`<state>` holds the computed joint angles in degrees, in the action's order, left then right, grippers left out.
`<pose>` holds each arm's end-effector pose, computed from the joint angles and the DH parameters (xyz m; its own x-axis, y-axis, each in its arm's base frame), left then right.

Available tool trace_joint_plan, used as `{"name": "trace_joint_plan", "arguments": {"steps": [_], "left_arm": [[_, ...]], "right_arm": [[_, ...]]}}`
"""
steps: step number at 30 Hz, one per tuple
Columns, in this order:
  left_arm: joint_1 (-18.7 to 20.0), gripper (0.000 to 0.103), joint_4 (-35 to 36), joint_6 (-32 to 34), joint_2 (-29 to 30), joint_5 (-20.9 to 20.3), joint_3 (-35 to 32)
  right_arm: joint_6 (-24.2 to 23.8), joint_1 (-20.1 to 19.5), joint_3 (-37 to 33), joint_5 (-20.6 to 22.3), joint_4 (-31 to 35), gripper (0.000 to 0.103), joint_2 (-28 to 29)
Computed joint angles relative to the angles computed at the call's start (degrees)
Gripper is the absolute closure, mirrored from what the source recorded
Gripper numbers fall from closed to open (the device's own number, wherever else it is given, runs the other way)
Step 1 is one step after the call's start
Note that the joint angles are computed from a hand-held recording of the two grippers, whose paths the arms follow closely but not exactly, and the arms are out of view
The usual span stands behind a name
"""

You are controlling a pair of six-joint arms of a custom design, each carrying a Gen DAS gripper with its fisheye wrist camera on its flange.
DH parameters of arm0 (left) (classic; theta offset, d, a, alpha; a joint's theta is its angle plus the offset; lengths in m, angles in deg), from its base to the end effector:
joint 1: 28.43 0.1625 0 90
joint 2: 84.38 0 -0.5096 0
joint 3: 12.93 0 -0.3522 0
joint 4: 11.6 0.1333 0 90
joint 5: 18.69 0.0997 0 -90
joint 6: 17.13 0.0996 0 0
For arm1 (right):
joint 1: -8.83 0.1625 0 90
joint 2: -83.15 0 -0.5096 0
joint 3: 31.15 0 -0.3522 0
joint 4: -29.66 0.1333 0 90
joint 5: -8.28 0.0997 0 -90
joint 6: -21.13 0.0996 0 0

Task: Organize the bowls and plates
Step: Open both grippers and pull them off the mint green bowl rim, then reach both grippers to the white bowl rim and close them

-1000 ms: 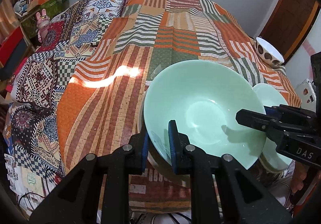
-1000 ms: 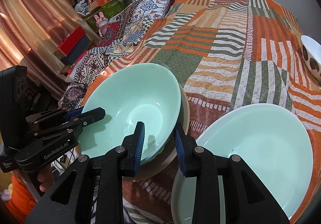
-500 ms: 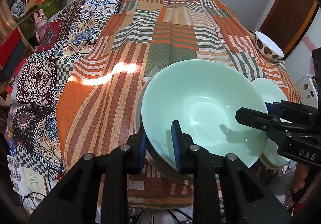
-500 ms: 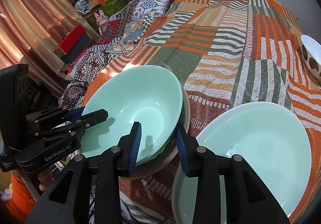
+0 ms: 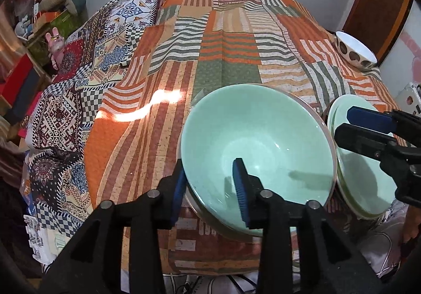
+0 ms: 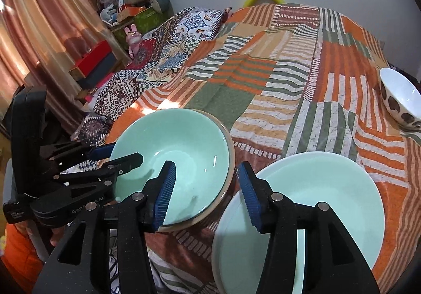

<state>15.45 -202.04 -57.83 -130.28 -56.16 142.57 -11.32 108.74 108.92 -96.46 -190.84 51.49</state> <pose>-0.0873 -0.3785 0.1210 -0.7147 -0.0474 -0.6978 0.3239 0.8618 -0.3903 0.1840 -0.4258 0.0440 -0.7322 -0.5507 0.4007 -0.6546 0.7315 -0.1908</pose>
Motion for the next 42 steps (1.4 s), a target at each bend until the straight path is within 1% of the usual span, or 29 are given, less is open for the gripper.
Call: {"name": "trace_joint_plan", "arguments": {"steps": [2,5,10,14,17,20,21,23,24,25,27,29,31,32,33,35,38,42], "left_arm": [[-0.91,0.056,0.03,-0.91,0.08,1.15,0.49],[-2.89,0.052,-0.79,-1.94,-0.84,2.33,1.57],[-5.53,0.052,2.35,-3.76,-3.09,3.85,1.02],[-8.09,0.052,2.23,-3.73,-3.83,4.69,0.55],[-9.85,0.05,0.89,-2.03,-4.31,4.76,-0.48],[-11.7,0.049,-0.25,0.27,-4.16,6.23,-2.18],[-12.32,0.047,-1.61,2.08,-3.72,6.72,-3.14],[-13.05,0.037,-3.7,4.66,-2.97,7.32,-4.81],[-13.37,0.035,-5.69,6.28,-2.33,7.46,-5.66],[-13.4,0.032,-7.01,7.69,-1.85,7.32,-6.61],[-13.21,0.029,-9.68,11.3,-0.71,6.53,-9.28],[-13.0,0.025,-11.29,13.96,0.38,6.11,-11.59],[-12.56,0.021,-15.05,18.46,2.42,5.06,-14.31],[-12.28,0.015,-15.46,20.04,3.16,4.66,-15.8],[-11.89,0.013,-15.69,21.77,4.06,4.35,-17.63],[-11.22,0.012,-17.04,24.97,5.83,3.98,-20.28],[-9.37,0.012,-14.85,28.79,8.0,2.2,-25.16],[-5.91,0.012,-9.36,31.97,10.87,-1.35,-32.06]], "right_arm": [[0.09,-0.16,0.11,0.12,-0.12,0.057,-0.09],[0.33,-0.49,0.38,0.53,-0.38,0.057,-0.5],[0.33,-1.18,1.54,1.52,-2.31,0.057,-1.7],[0.05,-2.18,2.44,2.22,-3.96,0.057,-3.43],[0.02,-3.26,3.22,2.69,-5.65,0.057,-5.47],[-0.13,-4.59,3.92,3.46,-7.11,0.057,-7.92],[-0.21,-5.13,4.18,3.76,-7.74,0.056,-8.97],[-0.38,-6.13,4.71,4.15,-9.15,0.053,-11.04],[-0.45,-6.63,4.92,4.4,-9.84,0.052,-12.0],[-0.55,-7.27,5.17,4.73,-10.96,0.05,-13.06],[-0.54,-8.46,5.47,5.17,-12.51,0.05,-14.93],[-0.27,-9.69,5.27,5.6,-12.74,0.049,-16.93],[0.06,-11.07,4.92,5.89,-12.94,0.049,-18.82],[0.34,-11.89,4.45,5.92,-12.72,0.049,-19.8],[0.5,-12.38,4.12,5.95,-12.53,0.049,-20.33],[1.0,-13.63,2.91,5.68,-11.73,0.049,-21.48],[1.88,-14.99,0.5,4.91,-9.59,0.049,-22.23],[2.85,-16.0,-2.96,2.63,-6.95,0.049,-21.58]]}}
